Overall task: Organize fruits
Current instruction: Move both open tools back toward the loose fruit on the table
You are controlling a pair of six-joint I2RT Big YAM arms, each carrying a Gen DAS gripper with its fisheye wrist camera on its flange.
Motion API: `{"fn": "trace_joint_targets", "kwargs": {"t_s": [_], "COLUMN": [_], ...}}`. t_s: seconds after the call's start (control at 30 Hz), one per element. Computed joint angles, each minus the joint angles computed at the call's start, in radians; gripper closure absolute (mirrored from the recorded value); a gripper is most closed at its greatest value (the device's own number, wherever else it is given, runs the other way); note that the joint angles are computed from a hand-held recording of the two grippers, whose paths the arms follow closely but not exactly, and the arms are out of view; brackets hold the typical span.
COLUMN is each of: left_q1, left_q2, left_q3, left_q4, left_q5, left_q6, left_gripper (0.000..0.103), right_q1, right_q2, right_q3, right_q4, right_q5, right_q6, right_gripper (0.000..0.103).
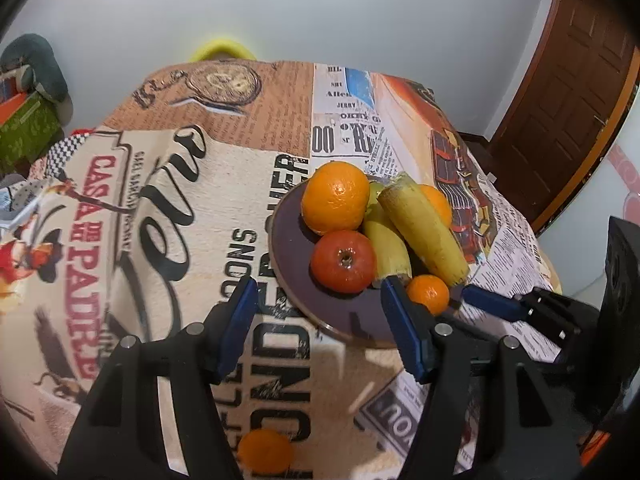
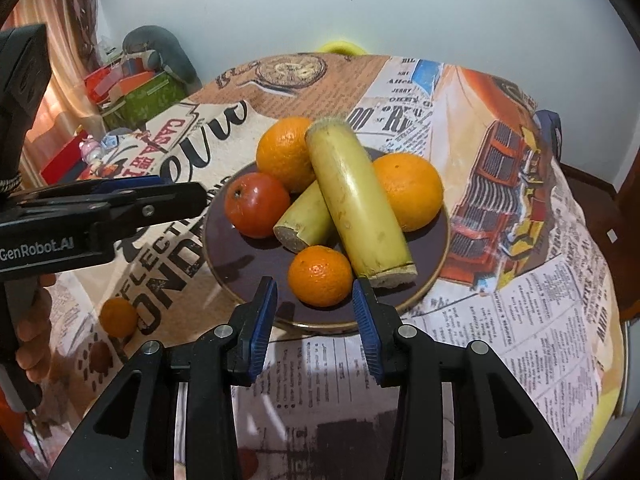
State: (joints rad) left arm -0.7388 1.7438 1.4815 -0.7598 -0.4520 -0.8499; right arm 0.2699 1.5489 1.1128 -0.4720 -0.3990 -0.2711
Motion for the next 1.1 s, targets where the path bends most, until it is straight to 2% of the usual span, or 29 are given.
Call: {"fn": "trace_joint_targets", "kwargs": {"t_s": [0.2, 0.33, 0.5, 0.6, 0.83, 0.97, 1.1], "left_q1": [-0.051, -0.096, -0.16, -0.192, -0.226, -0.227, -0.229], "left_q2": [-0.065, -0.114, -0.159, -0.174, -0.171, -0.162, -0.142], "left_q3": [-0.028, -0.062, -0.12, -0.163, -0.247, -0.281, -0.28], "left_q4": [-0.056, -0.101, -0.159, -0.186, -0.189, -0.16, -0.152], "left_q5": [-0.068, -0.1, -0.125, -0.114, -0.047, -0.011, -0.01], "left_q6": [-0.009, -0.034, -0.102, -0.154, -0.238, -0.264, -0.257], "left_gripper": [0.04, 0.04, 0.038, 0.038, 0.038, 0.038, 0.038], "right_q1": [-0.016, -0.031, -0.041, -0.041, -0.029, -0.011, 0.015], "right_q2": [-0.08, -0.156, -0.249, -0.286, -0.313, -0.31, -0.294], "right_q3": [-0.043, -0.094, -0.167, -0.204, -0.265, -0.294, -0.308], "right_q4": [-0.017, -0.034, -0.072, -0.094, -0.145, -0.162, -0.161], "right_q5": [-0.002, -0.005, -0.004, 0.004, 0.014, 0.033, 0.057], "right_q6": [-0.018, -0.055, -0.114, -0.144, -0.182, -0.186, -0.18], "right_gripper": [0.066, 0.059, 0.052, 0.052, 0.052, 0.052, 0.052]}}
